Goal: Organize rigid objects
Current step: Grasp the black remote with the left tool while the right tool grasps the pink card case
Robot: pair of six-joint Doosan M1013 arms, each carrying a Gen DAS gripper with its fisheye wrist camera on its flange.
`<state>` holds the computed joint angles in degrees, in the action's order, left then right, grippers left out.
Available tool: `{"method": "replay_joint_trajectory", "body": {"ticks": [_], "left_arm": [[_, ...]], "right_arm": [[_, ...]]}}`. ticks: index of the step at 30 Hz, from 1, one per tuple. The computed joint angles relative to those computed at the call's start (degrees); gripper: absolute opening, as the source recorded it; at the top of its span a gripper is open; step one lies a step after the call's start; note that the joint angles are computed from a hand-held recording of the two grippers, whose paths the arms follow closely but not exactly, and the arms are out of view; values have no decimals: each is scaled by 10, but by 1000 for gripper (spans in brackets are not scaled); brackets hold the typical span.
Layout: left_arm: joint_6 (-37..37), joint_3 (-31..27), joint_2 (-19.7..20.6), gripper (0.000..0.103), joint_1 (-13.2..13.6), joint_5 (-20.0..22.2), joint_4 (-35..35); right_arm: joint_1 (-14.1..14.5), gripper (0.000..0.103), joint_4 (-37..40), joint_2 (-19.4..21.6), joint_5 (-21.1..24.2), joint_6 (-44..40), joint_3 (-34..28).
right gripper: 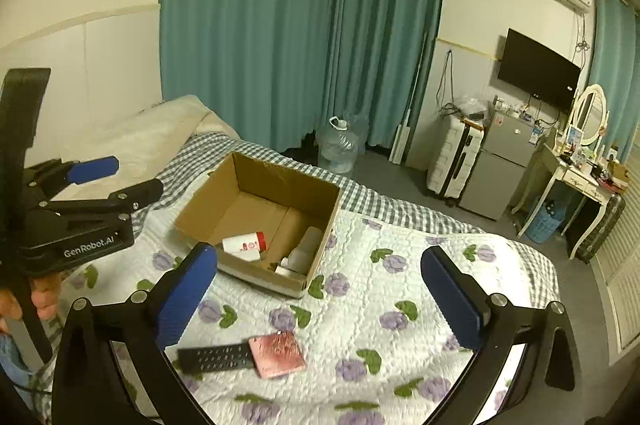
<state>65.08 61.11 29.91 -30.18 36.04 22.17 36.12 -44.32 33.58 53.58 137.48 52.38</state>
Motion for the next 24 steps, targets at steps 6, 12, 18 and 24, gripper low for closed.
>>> {"method": "replay_joint_trajectory", "body": {"ticks": [6, 12, 18, 24], "left_arm": [[-35, 47, -16, 72, -4, -8, 16], [-43, 78, -6, 72, -3, -15, 13], [20, 76, 28, 72, -4, 10, -39], [133, 72, 53, 72, -9, 39, -112]], "right_arm": [[12, 103, -7, -27, -20, 34, 58], [10, 103, 26, -25, -26, 39, 94], [-5, 103, 78, 4, -17, 17, 99], [-22, 103, 122, 22, -15, 8, 98]]}}
